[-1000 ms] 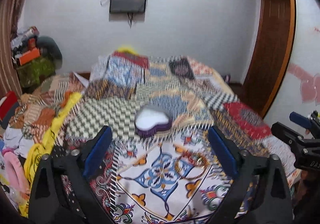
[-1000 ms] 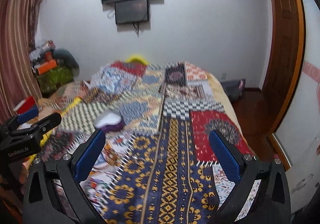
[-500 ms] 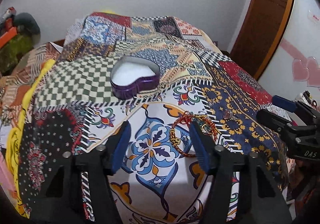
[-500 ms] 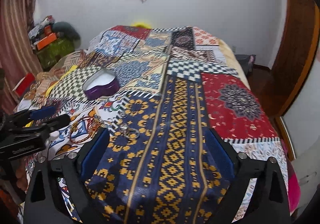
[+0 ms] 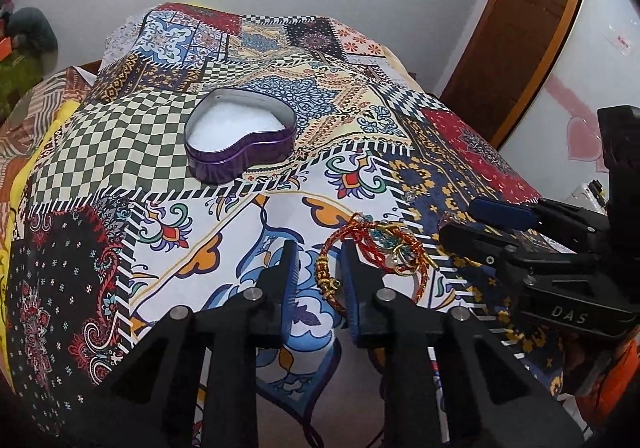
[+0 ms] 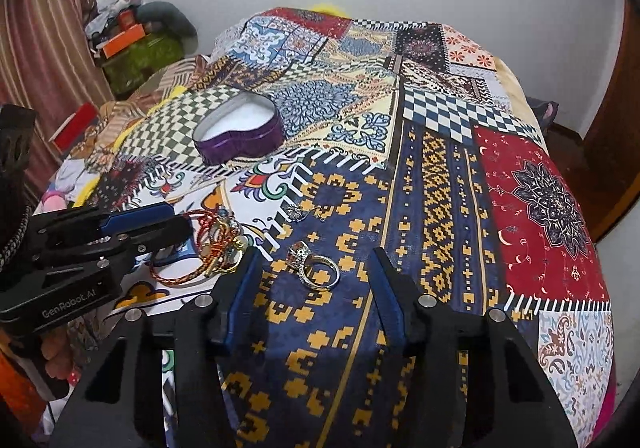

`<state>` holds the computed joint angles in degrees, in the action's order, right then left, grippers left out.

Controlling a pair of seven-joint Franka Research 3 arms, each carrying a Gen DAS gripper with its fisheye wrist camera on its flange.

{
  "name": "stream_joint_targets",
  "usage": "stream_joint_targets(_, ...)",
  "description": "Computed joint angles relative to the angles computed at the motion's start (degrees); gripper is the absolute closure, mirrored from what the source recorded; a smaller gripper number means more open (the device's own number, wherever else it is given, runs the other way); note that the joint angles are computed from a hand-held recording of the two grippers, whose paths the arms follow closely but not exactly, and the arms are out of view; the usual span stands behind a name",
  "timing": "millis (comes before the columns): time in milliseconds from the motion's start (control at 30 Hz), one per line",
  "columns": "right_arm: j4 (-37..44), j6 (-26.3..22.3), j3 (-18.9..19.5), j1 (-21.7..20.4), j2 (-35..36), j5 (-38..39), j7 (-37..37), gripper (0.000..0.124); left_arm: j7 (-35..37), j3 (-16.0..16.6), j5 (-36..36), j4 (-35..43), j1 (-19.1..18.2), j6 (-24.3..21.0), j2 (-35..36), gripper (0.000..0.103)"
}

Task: Organize jewelry
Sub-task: 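Grasp the red beaded bracelet with the left gripper while the right gripper grasps a silver ring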

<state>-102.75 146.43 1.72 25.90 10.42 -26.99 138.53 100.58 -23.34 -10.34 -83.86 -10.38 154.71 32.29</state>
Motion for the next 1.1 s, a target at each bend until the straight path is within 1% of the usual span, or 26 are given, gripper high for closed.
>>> stream_joint_targets(100, 0.37, -0.37, -0.03, 0.02, 0.41, 0.23, -0.31, 0.076, 0.36, -0.31, -0.19, -0.44, 0.23, 0.84, 0.0, 0.092)
stream_joint_targets(167, 0.68, -0.65, -0.1, 0.03, 0.74, 0.44, -0.53, 0.076, 0.39, -0.4, -0.17, -1.09, 0.28, 1.54, -0.3, 0.092)
stream_joint_targets(233, 0.76, -0.75, -0.3, 0.12, 0.88, 0.23, -0.34, 0.079, 0.29, -0.22, 0.27, -1.82, 0.12, 2.39, -0.71, 0.093)
stream_joint_targets(300, 0.9, -0.96, -0.44, 0.17, 1.01, 0.07, -0.26, 0.089, 0.1, -0.14, 0.65, -2.61, 0.09, 3.06, -1.21, 0.093)
stream_joint_targets(333, 0.88, -0.99, -0.49, 0.18, 1.03, 0.02, -0.15, 0.091, -0.06, -0.04, 0.91, -2.78, 0.03, 3.22, -1.38, 0.094)
stream_joint_targets(367, 0.72, -0.84, -0.54, 0.17, 0.95, -0.04, 0.04, 0.096, -0.09, -0.19, 0.89, -3.13, 0.17, 3.52, -1.65, 0.098)
stream_joint_targets(400, 0.79, -0.92, -0.57, 0.18, 0.97, -0.09, 0.13, 0.098, 0.02, -0.52, 0.65, -3.44, 0.47, 3.75, -1.91, 0.098)
stream_joint_targets(600, -0.52, 0.23, -0.72, 0.24, 0.13, -1.5, 2.32, 0.098, 0.53, -1.59, -0.3, -5.18, 1.52, 6.13, -3.5, 0.098)
stream_joint_targets(867, -1.66, -0.99, -0.3, -0.37, -1.6, -1.88, 4.9, 0.098, 0.54, -2.13, -0.5, -6.83, 2.21, 9.31, -5.48, 0.098)
stream_joint_targets(967, -2.48, -1.23, 0.05, -0.93, -2.7, -1.97, 5.61, 0.098, -0.04, -1.71, 0.26, -7.41, 2.04, 10.79, -6.22, 0.098)
stream_joint_targets(1100, -1.92, -2.34, 0.57, -1.14, -3.37, -4.13, 6.68, 0.098, -1.76, -0.71, 1.92, -7.19, 1.57, 12.27, -6.64, 0.098)
